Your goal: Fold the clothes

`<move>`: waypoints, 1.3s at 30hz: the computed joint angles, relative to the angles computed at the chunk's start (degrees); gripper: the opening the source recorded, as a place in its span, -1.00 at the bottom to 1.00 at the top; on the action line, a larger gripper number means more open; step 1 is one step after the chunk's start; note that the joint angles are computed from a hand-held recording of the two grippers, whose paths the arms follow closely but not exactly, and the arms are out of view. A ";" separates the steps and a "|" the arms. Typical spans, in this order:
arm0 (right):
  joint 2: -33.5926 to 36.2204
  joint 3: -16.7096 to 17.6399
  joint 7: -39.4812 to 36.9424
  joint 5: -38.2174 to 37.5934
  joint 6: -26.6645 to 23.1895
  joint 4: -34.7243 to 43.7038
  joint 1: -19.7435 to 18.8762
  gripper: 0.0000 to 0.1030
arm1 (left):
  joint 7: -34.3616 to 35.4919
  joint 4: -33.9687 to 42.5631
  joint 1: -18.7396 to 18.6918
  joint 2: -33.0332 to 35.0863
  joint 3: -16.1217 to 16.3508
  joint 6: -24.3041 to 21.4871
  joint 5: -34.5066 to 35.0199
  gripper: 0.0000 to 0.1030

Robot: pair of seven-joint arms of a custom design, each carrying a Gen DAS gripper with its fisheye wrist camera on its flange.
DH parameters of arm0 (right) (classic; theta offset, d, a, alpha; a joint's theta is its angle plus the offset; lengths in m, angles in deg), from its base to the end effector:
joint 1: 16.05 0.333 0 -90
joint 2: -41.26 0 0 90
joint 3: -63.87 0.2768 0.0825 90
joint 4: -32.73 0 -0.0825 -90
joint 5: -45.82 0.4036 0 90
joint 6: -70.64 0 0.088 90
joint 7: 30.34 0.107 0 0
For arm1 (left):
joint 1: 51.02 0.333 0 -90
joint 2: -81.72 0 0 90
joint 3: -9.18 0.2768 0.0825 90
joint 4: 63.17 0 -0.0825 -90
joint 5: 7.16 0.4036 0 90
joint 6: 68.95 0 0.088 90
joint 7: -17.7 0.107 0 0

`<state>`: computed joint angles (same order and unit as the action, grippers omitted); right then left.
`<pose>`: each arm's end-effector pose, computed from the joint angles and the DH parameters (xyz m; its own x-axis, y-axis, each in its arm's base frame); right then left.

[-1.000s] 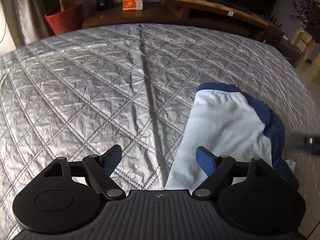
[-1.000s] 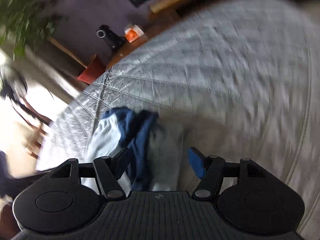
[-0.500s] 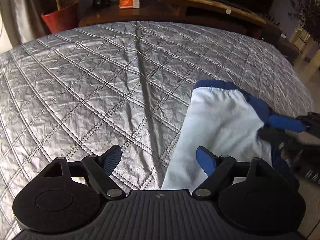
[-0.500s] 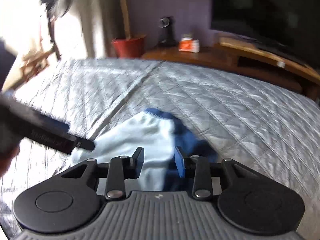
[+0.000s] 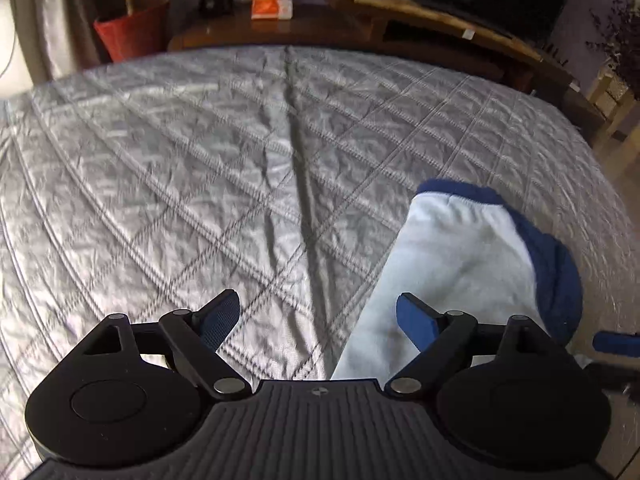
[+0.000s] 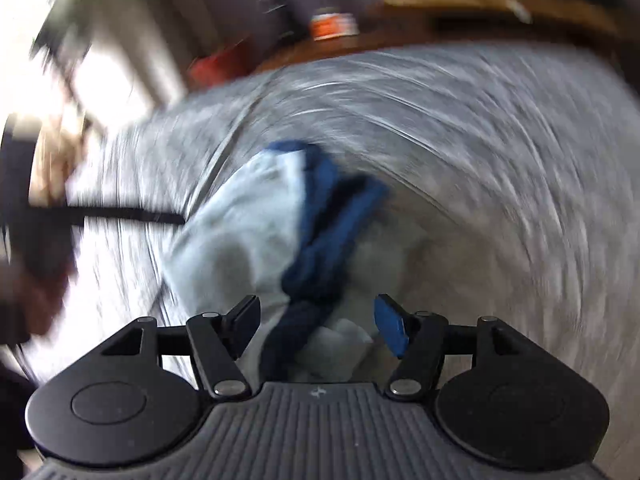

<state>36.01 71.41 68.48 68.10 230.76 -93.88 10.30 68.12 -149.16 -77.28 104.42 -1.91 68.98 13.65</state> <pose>0.4893 0.3087 0.4450 0.2249 -0.8902 -0.3961 -0.8570 0.0127 -0.5151 0.5857 -0.4190 0.4596 -0.1578 -0.9832 0.0916 -0.8438 0.0861 -0.5298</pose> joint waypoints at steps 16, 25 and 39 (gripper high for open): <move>6.14 -0.65 -29.87 50.44 -5.93 5.44 -0.37 0.69 | 1.59 0.26 -0.09 0.95 0.08 -2.95 0.51 0.84; 13.47 2.89 -46.19 59.51 -10.75 13.87 -5.41 0.50 | 1.91 0.10 0.21 0.93 0.10 -2.98 -0.05 0.90; 14.71 6.30 -38.10 60.92 -4.07 13.62 -5.36 -0.58 | 1.06 0.11 0.48 0.61 0.10 -3.42 -0.42 0.90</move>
<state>50.72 77.71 30.38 129.02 226.69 -80.26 4.94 69.18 -149.05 -76.80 105.04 -1.81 65.56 13.23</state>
